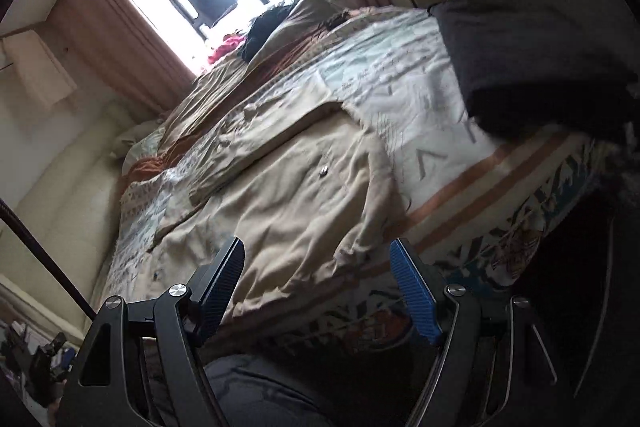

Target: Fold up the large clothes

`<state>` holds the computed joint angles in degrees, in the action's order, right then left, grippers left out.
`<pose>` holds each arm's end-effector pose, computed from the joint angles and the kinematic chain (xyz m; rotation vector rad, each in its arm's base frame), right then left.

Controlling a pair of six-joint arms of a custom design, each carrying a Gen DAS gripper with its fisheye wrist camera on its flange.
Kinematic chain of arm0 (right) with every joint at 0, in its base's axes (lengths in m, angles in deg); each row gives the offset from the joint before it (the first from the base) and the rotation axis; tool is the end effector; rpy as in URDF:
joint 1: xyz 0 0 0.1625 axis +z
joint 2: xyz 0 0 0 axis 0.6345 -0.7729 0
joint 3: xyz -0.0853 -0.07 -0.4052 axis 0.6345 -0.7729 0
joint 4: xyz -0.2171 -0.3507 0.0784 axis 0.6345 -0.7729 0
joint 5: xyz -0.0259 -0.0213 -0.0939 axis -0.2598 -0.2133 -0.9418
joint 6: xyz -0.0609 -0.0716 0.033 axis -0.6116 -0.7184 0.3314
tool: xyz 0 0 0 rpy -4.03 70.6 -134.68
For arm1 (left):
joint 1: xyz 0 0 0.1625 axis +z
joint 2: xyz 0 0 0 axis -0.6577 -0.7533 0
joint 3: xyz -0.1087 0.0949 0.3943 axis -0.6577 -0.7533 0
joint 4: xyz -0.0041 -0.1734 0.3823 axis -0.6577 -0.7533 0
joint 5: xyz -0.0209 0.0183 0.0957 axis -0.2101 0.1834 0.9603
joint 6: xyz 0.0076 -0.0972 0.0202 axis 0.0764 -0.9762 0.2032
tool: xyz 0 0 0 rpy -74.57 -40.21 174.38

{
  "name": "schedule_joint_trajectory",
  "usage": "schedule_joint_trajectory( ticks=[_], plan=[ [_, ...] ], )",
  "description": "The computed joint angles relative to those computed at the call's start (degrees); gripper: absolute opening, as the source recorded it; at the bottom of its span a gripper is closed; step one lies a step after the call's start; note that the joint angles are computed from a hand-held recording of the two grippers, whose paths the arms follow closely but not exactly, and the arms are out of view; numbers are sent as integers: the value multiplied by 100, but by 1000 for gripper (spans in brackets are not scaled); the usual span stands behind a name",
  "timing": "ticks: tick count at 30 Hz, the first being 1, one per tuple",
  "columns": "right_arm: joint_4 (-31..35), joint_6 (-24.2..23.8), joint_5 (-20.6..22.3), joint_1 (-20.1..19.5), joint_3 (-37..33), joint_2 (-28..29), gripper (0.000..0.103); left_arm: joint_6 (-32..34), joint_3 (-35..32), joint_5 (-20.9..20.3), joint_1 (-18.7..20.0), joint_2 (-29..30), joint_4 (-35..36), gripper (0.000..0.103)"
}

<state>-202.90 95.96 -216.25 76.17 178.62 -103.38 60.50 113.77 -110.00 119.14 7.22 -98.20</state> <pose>0.3388 -0.5653 0.0526 -0.1707 -2.3121 1.4574 0.0269 -0.7309 0.4553 0.1519 2.4731 -1.1946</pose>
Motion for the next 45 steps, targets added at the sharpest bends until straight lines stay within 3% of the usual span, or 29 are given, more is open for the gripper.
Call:
schedule_joint_trajectory(
  ticks=[3,5,9,15,22,30,32,35,40,45],
  plan=[
    [265,7,-192,-3,-96,65,84,68,30,-71,89,18,-74,100],
    [482,41,-430,0,-274,158,85,20,-51,-96,155,80,-45,100],
    [1210,283,-491,-85,-610,202,85,-102,-471,-137,299,347,197,100],
    [1377,121,-218,-301,-1047,369,85,-493,-1322,-230,541,874,835,100],
    [1358,141,-75,-570,-1247,474,85,-835,-2292,-632,852,1506,1527,99],
    [1012,529,603,-945,-1110,393,78,-1073,-3240,-1243,1095,2039,2243,88],
    [972,717,842,-1050,-1042,354,72,-1150,-3515,-1316,1132,2180,2519,77],
    [970,1016,1254,-1191,-1013,360,65,-1159,-3832,-1497,1178,2339,2673,76],
    [885,1105,1774,-1314,-1095,430,65,-1329,-4695,-2013,1291,2742,3331,67],
    [1095,1236,2400,-1447,-1136,447,65,-1682,-5368,-2713,1399,3056,3981,66]
  ],
)
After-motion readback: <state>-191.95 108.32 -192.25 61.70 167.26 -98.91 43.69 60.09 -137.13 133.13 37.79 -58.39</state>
